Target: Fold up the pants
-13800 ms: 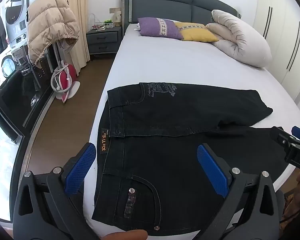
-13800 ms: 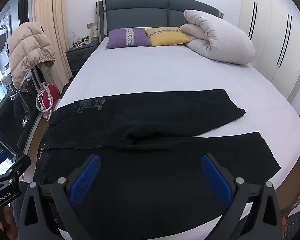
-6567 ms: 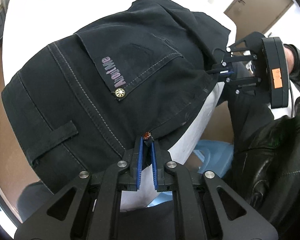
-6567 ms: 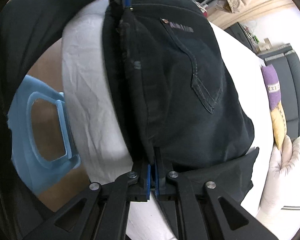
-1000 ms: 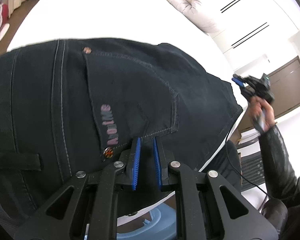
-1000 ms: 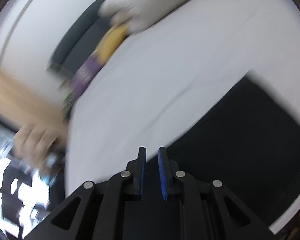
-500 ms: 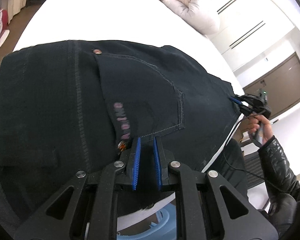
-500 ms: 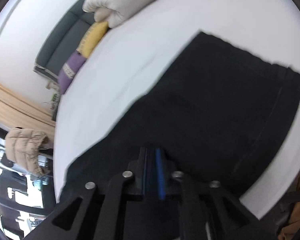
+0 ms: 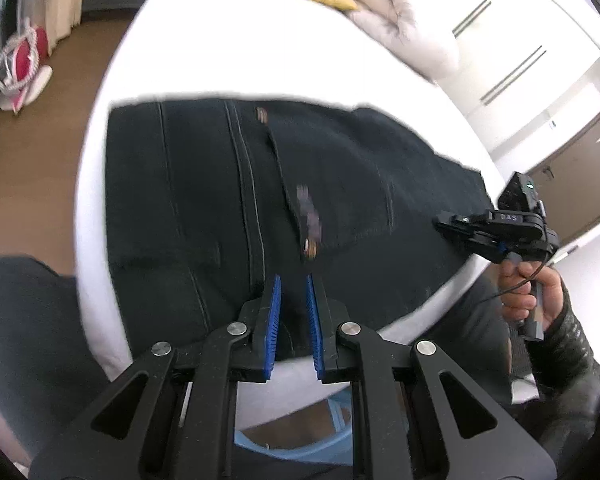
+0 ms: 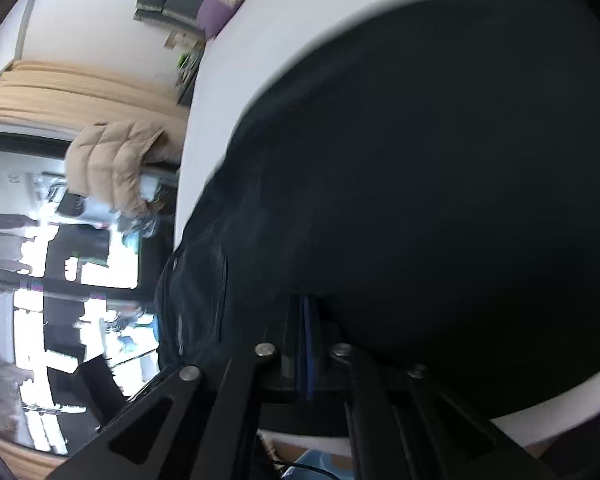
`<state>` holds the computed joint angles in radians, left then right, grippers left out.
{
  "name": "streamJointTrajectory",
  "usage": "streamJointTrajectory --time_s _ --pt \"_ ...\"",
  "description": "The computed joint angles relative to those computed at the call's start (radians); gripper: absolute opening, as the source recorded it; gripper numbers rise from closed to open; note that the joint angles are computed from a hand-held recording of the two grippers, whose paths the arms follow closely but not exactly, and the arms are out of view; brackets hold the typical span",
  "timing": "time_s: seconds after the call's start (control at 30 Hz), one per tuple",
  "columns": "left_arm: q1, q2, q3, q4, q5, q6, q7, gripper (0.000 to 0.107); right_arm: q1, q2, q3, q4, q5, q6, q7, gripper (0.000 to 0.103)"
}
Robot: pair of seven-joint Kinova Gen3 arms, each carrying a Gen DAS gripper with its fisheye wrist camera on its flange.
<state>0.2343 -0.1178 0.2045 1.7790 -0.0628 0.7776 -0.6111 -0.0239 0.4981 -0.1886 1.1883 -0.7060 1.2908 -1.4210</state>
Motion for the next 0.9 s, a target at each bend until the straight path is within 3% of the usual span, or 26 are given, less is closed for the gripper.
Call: streamJointTrajectory --time_s 0.1,0.17,0.23,0.33,0.37,0.4,0.43,0.53,0.6,0.67,0.73,0.8,0.9 --pt "-0.01 0.039 -0.018 -0.051 0.002 -0.058 -0.045 0.013 0.011 0.028 -0.074 -0.127 0.013 0.025 0.024 0.019" --pt "-0.01 0.092 -0.028 -0.103 0.002 -0.075 -0.086 0.013 0.032 0.094 -0.146 -0.212 -0.033 0.064 0.034 0.043" --pt "-0.007 0.152 -0.042 -0.151 0.03 -0.106 -0.153 0.013 -0.011 0.187 -0.165 -0.305 -0.087 0.078 0.015 0.049" --pt "0.0 0.234 -0.06 -0.197 0.058 -0.052 -0.184 0.013 -0.142 0.309 -0.096 -0.442 -0.049 0.101 -0.101 0.049" --pt "-0.009 0.243 -0.059 -0.186 0.076 -0.05 -0.194 0.013 -0.166 0.343 -0.078 -0.475 -0.016 0.103 -0.141 0.043" --pt "-0.001 0.246 -0.074 -0.157 0.09 -0.063 -0.197 0.013 -0.172 0.368 -0.078 -0.49 0.001 0.089 -0.173 0.027" --pt "-0.005 0.232 -0.078 -0.121 0.115 -0.093 -0.21 0.013 -0.16 0.389 -0.088 -0.486 0.001 0.066 -0.199 0.001" --pt "-0.025 0.171 -0.085 -0.011 0.205 -0.203 -0.237 0.013 -0.113 0.373 -0.088 -0.431 -0.009 -0.039 -0.201 0.0" --pt "-0.024 0.163 -0.085 0.007 0.204 -0.217 -0.234 0.013 -0.122 0.317 -0.006 -0.403 0.054 -0.121 -0.243 0.0" --pt "-0.017 0.162 -0.078 0.003 0.172 -0.209 -0.197 0.013 -0.096 0.248 0.03 -0.326 0.077 -0.196 -0.257 0.005" --pt "0.017 0.159 -0.092 -0.02 0.105 -0.169 -0.126 0.013 -0.047 0.205 -0.009 -0.269 0.034 -0.215 -0.206 0.005" --pt "0.022 0.194 -0.069 -0.084 0.037 -0.152 -0.085 0.013 0.027 0.163 -0.102 -0.197 -0.041 -0.17 -0.124 0.005" --pt "0.038 0.225 -0.069 -0.137 0.021 -0.118 -0.092 0.013 0.095 0.115 -0.229 -0.059 -0.092 -0.102 -0.002 0.015"
